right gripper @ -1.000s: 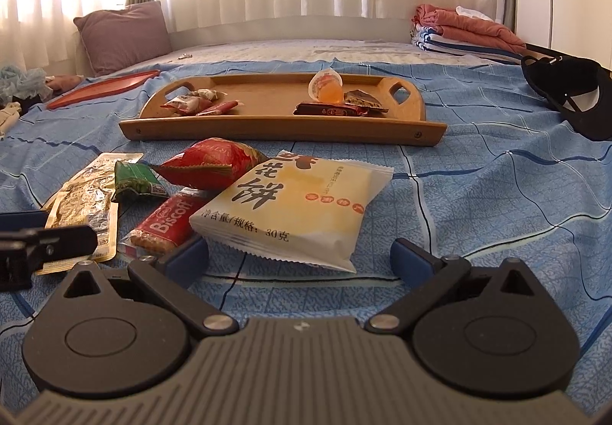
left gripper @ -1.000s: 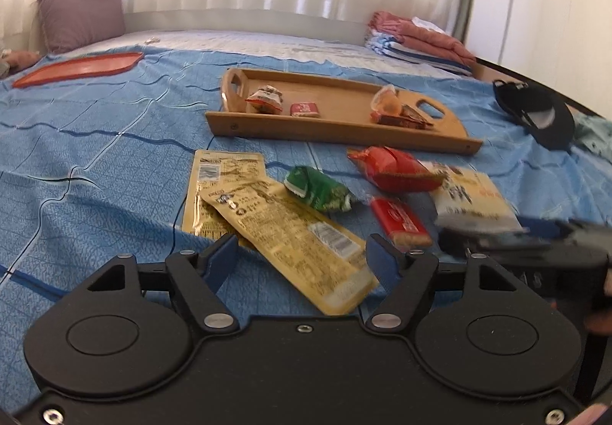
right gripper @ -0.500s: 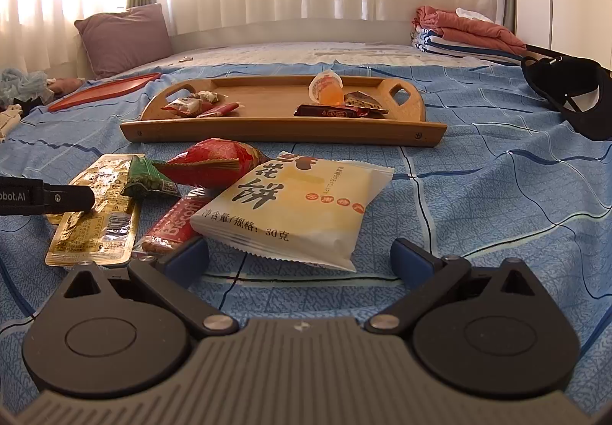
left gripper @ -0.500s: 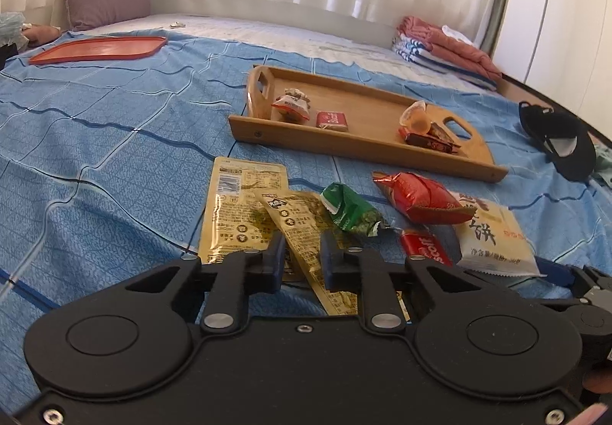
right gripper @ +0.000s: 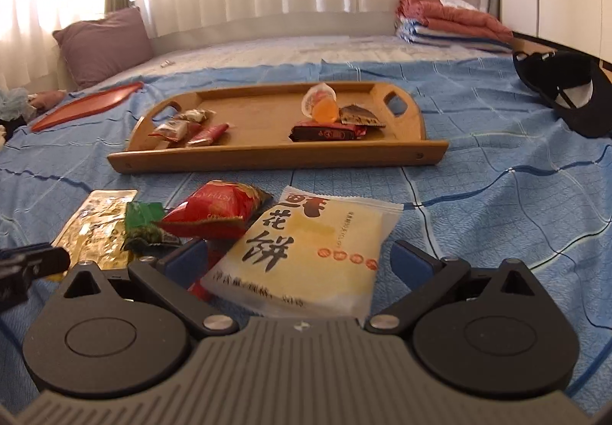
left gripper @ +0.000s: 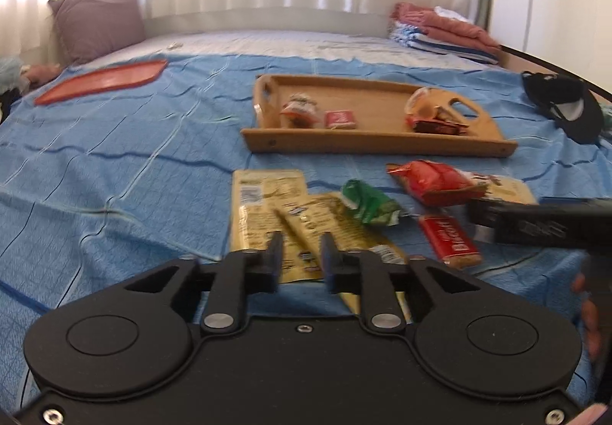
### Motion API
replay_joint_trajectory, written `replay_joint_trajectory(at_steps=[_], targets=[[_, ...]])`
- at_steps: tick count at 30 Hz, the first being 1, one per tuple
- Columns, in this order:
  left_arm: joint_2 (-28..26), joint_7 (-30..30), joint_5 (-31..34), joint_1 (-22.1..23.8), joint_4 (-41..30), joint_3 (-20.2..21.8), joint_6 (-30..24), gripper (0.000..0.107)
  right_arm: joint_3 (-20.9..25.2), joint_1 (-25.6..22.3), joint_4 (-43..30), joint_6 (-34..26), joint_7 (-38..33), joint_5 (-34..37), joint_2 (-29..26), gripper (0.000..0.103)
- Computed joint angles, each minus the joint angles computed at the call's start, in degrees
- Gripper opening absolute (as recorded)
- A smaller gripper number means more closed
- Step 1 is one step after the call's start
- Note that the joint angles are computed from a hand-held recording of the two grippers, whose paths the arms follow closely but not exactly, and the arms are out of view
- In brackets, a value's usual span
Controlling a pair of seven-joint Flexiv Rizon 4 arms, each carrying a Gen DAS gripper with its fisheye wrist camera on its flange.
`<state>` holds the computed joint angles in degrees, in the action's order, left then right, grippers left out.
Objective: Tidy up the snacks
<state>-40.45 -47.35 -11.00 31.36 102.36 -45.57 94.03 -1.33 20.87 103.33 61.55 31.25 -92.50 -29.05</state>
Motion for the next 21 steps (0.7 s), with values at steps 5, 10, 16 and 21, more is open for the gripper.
replay_joint_trajectory(at_steps=[5, 10, 16, 21], targets=[[-0.1, -0.2, 1.6, 0.3, 1.1, -1.1, 1.4, 0.054, 0.0, 1.3, -2.2, -0.7, -6.6, 14.1, -2.2, 0.103], [0.2, -2.2, 1.3, -3.1, 0.4, 1.6, 1.1, 0.068, -2.3, 2.6, 0.2, 0.0, -3.4, 13.0, -0.4, 0.103], [0.3, -9.2, -0.2, -13.2, -2.1, 11.9, 5.6, 0.077, -1.7, 2.7, 3.1, -4.3, -2.2, 11.5, 1.4, 0.103], [-0.3, -14.1, 1.7, -19.8, -4.4, 20.3, 8.3, 0.078, -1.0, 2.6, 3.4, -6.5, -1.8, 9.0, 0.9, 0.103]])
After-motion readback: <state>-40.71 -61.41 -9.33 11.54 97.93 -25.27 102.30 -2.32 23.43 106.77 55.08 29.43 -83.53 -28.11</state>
